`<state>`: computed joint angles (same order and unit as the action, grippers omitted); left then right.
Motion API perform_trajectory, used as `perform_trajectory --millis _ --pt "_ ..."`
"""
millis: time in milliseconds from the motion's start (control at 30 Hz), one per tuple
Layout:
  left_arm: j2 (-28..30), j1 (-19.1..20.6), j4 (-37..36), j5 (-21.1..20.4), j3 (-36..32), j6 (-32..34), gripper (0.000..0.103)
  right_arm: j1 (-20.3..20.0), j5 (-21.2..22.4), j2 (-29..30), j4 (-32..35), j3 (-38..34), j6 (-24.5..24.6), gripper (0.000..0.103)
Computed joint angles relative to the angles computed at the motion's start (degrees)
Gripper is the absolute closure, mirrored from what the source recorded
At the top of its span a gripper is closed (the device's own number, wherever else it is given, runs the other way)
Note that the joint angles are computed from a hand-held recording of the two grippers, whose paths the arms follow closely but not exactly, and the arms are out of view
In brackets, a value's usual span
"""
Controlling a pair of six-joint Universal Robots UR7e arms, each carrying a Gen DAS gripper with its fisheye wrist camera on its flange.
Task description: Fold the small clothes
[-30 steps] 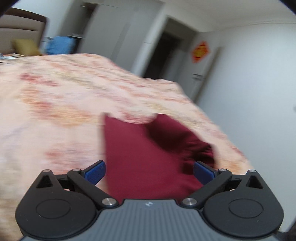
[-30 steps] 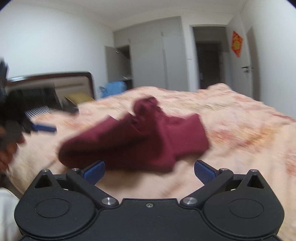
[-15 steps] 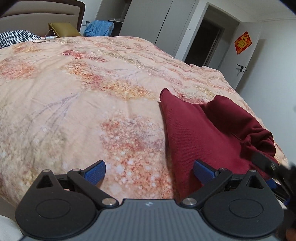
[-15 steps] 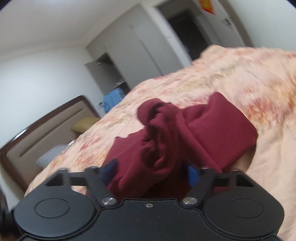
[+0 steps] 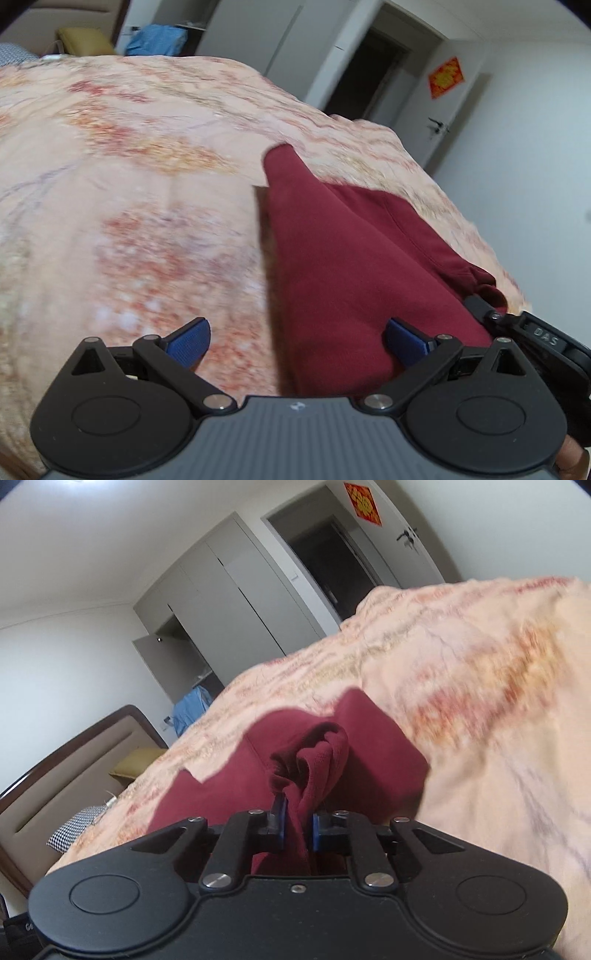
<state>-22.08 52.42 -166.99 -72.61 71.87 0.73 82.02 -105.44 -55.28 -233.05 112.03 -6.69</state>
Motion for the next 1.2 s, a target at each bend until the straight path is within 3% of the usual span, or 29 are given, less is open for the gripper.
perform_trajectory --millis 100,167,300,367,433,467,533,600,667,833,933,1067,1200 --pt "0.27 -0.04 -0.34 0.33 0.23 1.17 0.001 -0.37 0.96 -0.15 -1.28 0.92 0.34 0.070" --pt "0.24 0.30 -0.16 -0.47 0.13 0.56 0.001 -1.19 2.77 -0.85 -1.52 1.44 1.42 0.065" --pt "0.25 0.31 -0.80 -0.43 0.48 0.89 0.001 -1.83 3.82 -2.59 -1.34 1.07 2.71 0.040" --pt "0.32 0.24 -0.86 -0.20 0.48 1.21 0.001 -2.40 5.15 -3.83 1.58 0.05 3.60 0.032" --pt "0.37 0.28 -0.65 -0.26 0.29 1.29 0.001 -2.72 5.79 -4.54 5.20 -1.67 4.38 0.031" --pt "0.41 0.28 -0.60 -0.25 0.22 1.32 0.000 -2.74 5.68 -4.63 7.11 -2.78 4.65 0.031" --pt "0.51 0.26 -0.68 -0.18 0.19 1.70 0.000 -2.81 5.18 -4.53 11.20 -4.98 5.41 0.042" --pt "0.72 0.21 -0.70 -0.03 0.02 2.01 0.000 -2.50 3.55 -4.20 14.72 -6.72 5.86 0.081" --pt "0.86 0.20 -0.68 0.05 -0.12 2.28 0.000 -2.13 2.11 -3.58 15.30 -7.66 4.28 0.089" --pt "1.29 0.07 -0.07 -0.65 -1.07 2.49 0.001 -0.94 -0.52 -2.56 5.03 -7.09 -5.66 0.094" --pt "1.11 0.41 -1.22 -6.23 -1.24 3.68 0.016 -1.75 -1.87 -3.68 3.95 -5.93 -5.58 0.094" --pt "1.81 -0.64 -0.34 -5.53 -2.53 5.53 0.009 -3.03 -3.26 -3.34 6.99 -5.47 -5.58 0.093" --pt "2.36 0.18 3.06 -5.62 -3.66 1.55 0.007 -3.98 -2.84 -1.42 5.05 -5.36 -5.57 0.091"
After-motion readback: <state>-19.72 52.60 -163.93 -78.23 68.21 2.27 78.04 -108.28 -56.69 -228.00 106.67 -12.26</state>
